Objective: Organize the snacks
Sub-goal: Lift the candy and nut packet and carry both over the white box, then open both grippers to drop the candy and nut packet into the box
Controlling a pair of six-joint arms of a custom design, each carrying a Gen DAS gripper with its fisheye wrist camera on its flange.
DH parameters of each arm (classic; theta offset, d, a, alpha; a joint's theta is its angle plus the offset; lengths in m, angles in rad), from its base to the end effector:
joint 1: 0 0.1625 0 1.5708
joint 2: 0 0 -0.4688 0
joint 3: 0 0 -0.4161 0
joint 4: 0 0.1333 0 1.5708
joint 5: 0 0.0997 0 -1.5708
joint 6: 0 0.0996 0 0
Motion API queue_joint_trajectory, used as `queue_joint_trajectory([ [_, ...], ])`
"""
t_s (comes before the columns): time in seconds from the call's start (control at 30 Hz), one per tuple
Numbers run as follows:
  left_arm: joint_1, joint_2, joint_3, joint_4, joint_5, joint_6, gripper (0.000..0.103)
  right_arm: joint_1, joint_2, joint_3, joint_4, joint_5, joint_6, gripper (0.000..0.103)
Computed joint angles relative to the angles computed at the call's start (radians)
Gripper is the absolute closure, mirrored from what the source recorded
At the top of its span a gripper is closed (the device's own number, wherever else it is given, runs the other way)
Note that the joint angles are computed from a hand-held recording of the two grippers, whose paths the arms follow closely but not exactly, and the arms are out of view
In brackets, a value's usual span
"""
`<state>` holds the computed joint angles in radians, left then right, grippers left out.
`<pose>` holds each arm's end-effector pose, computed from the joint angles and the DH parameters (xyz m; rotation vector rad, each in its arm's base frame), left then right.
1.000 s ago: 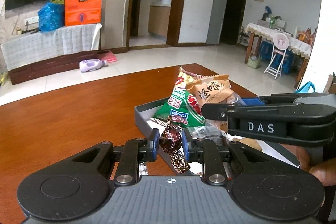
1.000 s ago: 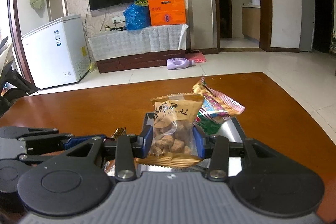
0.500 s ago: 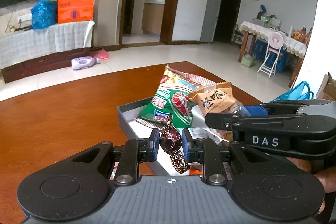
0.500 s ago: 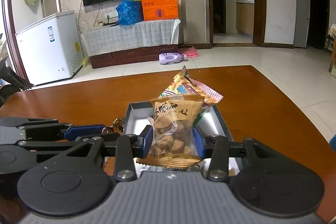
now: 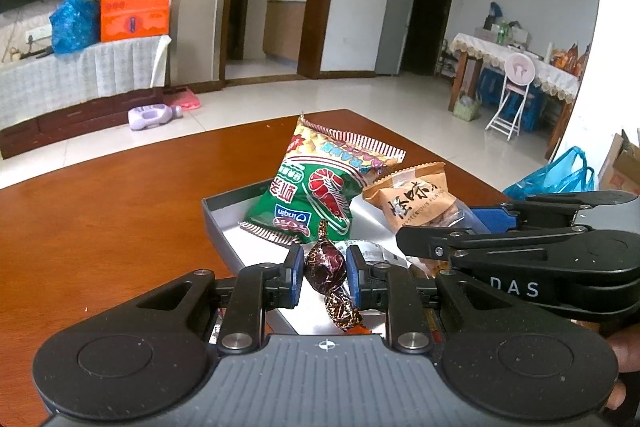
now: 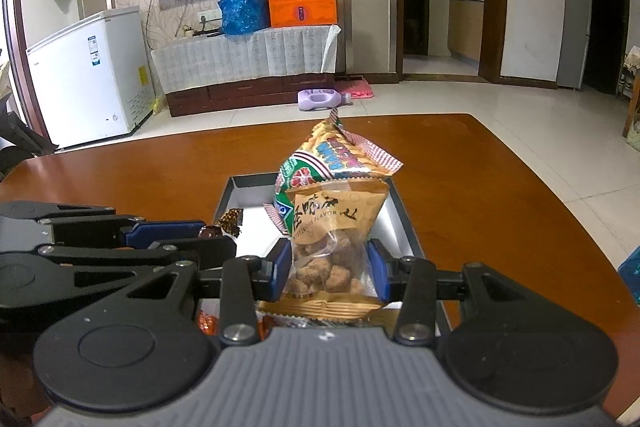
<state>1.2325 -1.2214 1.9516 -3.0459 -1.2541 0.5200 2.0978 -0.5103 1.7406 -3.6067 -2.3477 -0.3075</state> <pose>-0.0468 -0.6280 0.3234 0.9346 2.4324 -0.9742 0.3910 -0.5457 0.0220 0.5538 -2.2186 1.0551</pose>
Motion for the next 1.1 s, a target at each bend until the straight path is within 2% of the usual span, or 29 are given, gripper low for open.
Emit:
queue_joint_trajectory([
  [0.6, -0.001, 0.034, -0.012, 0.033, 0.038, 0.000, 0.079, -0.008, -0.016, 0.023, 0.072, -0.021, 0.029, 0.061],
  [1.1, -0.006, 0.037, -0.010, 0.067, 0.047, -0.001, 0.079, -0.018, 0.000, -0.001, 0.116, -0.062, 0.001, 0.061],
])
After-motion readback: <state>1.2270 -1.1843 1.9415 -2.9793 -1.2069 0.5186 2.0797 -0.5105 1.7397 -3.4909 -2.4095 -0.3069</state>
